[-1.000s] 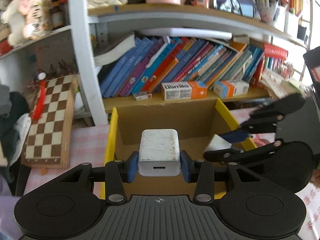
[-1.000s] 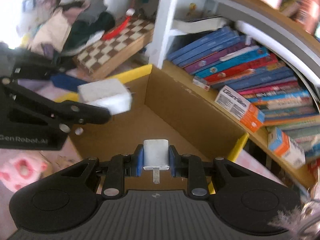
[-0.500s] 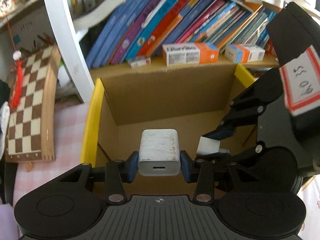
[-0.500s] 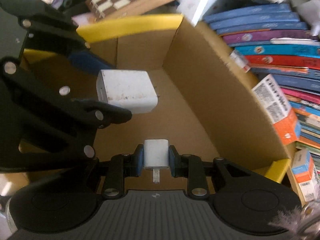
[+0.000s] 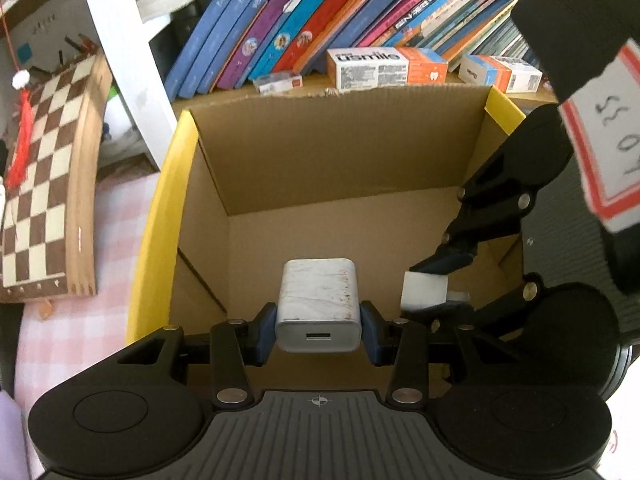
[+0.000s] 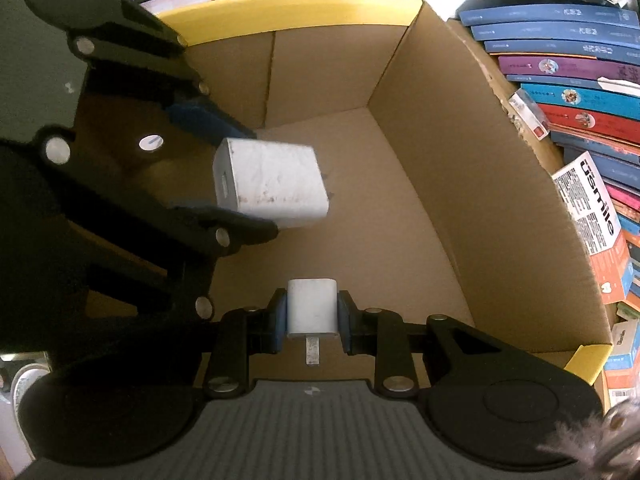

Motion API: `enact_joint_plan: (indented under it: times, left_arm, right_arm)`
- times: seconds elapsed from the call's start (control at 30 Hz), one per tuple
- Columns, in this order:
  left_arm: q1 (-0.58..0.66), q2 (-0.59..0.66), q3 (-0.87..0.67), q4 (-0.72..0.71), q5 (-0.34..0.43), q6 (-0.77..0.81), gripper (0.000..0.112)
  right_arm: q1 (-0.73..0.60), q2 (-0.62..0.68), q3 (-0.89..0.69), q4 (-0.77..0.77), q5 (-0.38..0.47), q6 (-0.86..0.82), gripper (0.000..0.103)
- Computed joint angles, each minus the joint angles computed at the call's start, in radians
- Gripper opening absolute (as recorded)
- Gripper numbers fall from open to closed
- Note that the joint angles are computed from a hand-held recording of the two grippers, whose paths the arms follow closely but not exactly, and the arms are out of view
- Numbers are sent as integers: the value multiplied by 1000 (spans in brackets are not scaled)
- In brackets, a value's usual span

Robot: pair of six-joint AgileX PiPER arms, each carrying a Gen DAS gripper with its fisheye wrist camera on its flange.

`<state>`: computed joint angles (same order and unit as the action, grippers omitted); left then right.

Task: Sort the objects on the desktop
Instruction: 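Open the left tool releasing the brick while the right tool releases the plug in the box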

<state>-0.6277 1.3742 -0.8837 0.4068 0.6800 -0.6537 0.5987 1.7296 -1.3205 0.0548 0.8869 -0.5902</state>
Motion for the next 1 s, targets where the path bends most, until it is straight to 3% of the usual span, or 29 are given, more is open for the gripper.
enact_joint_plan:
  times: [0.2,0.4,0.53,0.7,0.87,1.0]
  left_arm:
    - [1,-16,6,0,-2,5,42]
    - [-20,-67,17,41,7,-31,47]
    - [-60,-126,35,137,18,-127,65]
    - [-85,-224,56,176,21,-170,69]
    - [-148,-327,58,227,79,-200,79]
    - [-269,-428,63,318,179,-278,86]
  right_arm:
    - [-17,-6,4,38,-4,-16,26]
    - [-20,-48,29,43,-37,15,47]
    - [-36,-115,65,71,-55,24,57]
    - [-50,-185,68,96,-55,67,67]
    - [-27,-295,117,41,-72,170,74]
    - [-9,-408,175,-5,-99,296,83]
